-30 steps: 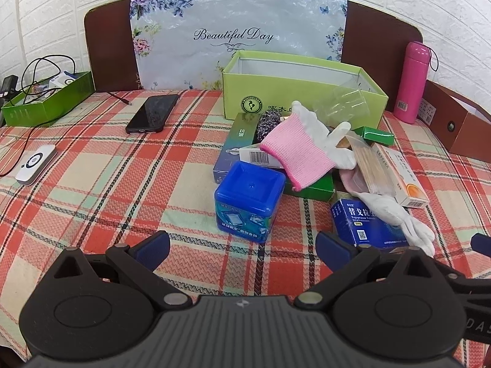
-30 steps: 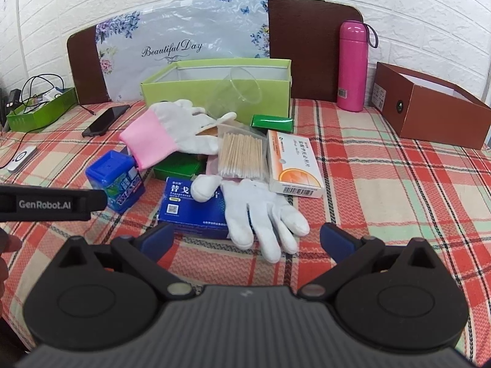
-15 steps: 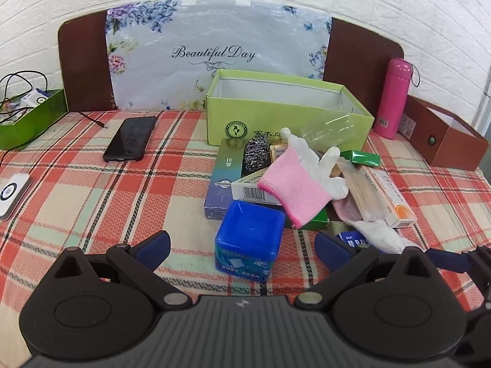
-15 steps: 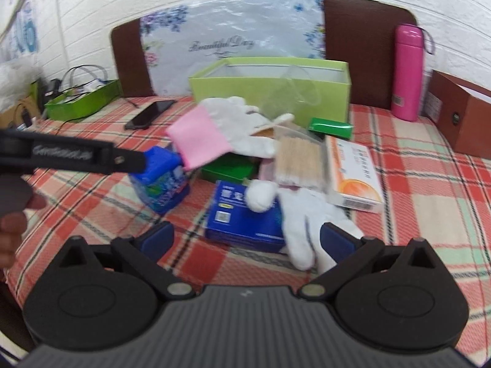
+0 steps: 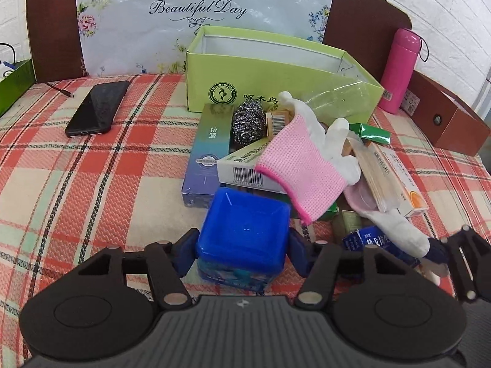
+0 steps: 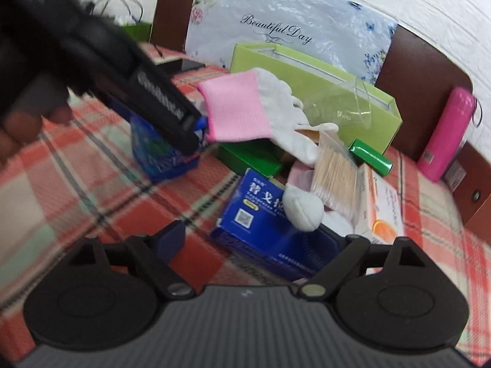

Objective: Organize objects
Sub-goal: 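Grasp the blue square container with left tool while right tool grasps blue medicine box, then carry both blue items into the lime-green box and open both tools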

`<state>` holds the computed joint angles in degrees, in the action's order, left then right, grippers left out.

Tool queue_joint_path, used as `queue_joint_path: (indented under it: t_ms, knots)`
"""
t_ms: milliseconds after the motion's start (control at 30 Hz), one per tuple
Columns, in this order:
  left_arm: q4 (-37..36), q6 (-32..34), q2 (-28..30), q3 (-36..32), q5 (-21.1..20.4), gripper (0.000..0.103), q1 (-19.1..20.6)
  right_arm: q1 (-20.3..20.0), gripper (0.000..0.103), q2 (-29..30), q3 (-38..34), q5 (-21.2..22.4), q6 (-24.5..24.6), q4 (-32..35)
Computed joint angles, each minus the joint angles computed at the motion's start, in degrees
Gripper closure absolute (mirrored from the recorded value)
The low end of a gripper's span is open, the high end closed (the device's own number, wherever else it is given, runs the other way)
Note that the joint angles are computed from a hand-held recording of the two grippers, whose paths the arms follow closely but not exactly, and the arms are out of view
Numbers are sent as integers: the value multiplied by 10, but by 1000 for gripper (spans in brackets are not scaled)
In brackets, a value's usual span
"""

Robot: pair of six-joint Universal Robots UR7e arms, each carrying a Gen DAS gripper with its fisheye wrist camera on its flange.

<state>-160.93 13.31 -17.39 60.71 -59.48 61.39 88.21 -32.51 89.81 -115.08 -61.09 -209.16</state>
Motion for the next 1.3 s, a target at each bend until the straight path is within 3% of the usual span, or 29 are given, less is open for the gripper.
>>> queue_joint_path:
  t_ms: [33, 100, 233, 300, 433, 467, 567, 600, 700, 833, 1067, 1300]
  knots:
    - [1, 2, -2, 2, -3, 40, 0, -1, 15, 3, -4, 0, -7, -5]
    - [2, 6, -7, 10, -6, 40, 1, -1, 38, 7, -9, -3, -7, -27]
    - [1, 15, -27, 39, -7, 40, 1, -2, 63, -30, 23, 35, 7, -24]
    - [2, 14, -41, 58, -10, 40, 1, -1, 68, -72, 46, 58, 57, 33]
    - [4, 5, -62, 88, -31, 41, 3, -19, 86, -164, 73, 165, 202, 187]
    - [1, 3, -63, 91, -33, 41, 3, -23, 86, -170, 70, 178, 218, 203]
    - [-8, 2, -53, 87, -18, 41, 0, -18, 86, -137, 46, 126, 182, 165]
    - [-12, 5, -51, 88, -15, 41, -1, -23, 86, -135, 46, 141, 185, 164]
    - [-34, 15, -50, 99, -7, 41, -2, -25, 86, -127, 42, 127, 186, 176]
    - [-42, 3, -47, 105, -4, 38, 3, -34, 85, -123, 50, 112, 215, 187]
    - [-47, 0, -49, 99, -17, 43, 2, -34, 86, -149, 58, 153, 224, 207]
    - [-62, 22, -54, 59, -81, 45, -7, -23, 86, -158, -16, 227, 241, 279]
